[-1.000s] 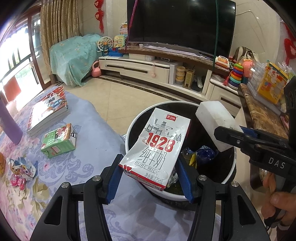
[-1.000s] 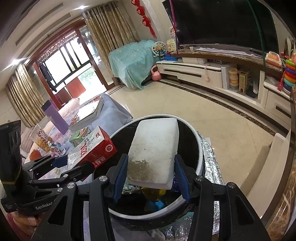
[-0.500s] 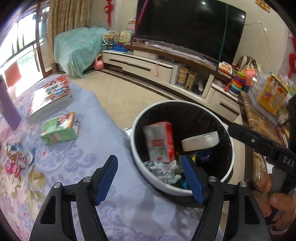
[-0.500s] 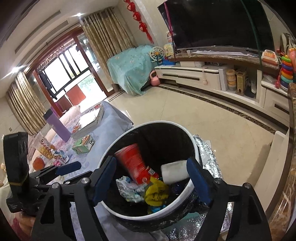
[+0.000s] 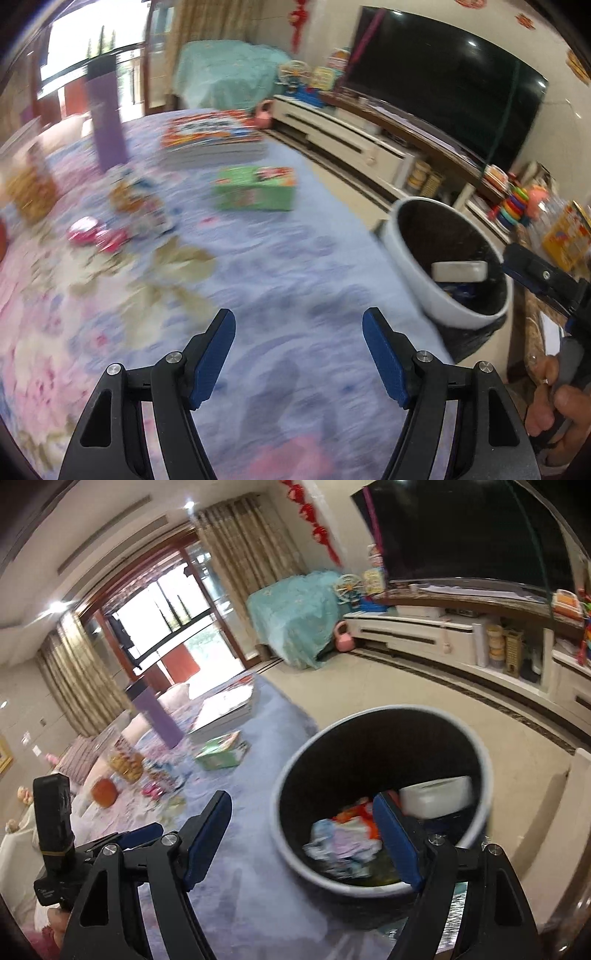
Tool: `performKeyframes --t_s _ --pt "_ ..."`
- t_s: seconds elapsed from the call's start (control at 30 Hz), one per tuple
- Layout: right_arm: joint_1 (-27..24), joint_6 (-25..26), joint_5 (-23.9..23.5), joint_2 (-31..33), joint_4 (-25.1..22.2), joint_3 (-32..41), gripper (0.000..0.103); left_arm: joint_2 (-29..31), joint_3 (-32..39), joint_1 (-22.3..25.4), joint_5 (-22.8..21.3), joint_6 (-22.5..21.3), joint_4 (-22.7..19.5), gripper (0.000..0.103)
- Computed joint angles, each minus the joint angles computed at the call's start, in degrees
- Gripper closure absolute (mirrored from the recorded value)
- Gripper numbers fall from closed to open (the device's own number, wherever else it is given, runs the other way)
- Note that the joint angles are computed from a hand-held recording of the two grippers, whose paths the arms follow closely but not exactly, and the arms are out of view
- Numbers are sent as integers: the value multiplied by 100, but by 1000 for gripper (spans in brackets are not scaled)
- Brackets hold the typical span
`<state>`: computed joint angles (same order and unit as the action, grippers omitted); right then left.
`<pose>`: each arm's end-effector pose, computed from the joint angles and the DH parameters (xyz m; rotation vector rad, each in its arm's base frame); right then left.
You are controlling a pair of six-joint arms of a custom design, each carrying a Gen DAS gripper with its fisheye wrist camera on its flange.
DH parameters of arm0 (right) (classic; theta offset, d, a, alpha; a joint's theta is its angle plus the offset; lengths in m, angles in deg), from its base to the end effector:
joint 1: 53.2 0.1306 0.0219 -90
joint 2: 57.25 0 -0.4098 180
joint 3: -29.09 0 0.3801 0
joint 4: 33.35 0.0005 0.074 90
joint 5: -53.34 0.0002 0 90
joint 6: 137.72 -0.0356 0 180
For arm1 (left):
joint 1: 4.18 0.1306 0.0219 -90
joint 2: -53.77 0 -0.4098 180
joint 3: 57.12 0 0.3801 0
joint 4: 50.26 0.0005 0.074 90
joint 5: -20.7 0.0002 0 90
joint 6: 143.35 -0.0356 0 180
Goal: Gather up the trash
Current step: 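Move both open tools back over the table toward the pink candy and wrapper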
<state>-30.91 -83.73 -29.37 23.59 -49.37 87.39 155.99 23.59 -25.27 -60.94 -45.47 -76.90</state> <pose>0.3656 0.1445 0.3212 0.3400 2.2435 0.4060 0.4971 -0.1978 0.3103 0.3483 2.4150 -0.4059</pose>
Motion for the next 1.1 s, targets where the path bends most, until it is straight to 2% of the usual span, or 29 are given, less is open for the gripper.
performKeyframes --t_s 0.27,0.47,0.77,1.1 --pt "564 91 -84 633 69 436 23 -442 -548 618 -83 203 93 32" --pt "858 171 -190 1082 136 765 23 -538 -669 1036 -19 252 17 32" --pt "1084 409 -453 1779 188 1421 23 -251 -446 1445 -47 217 44 32" --pt "1072 813 -830 2890 24 2664 25 357 222 1687 0 187 -162 32"
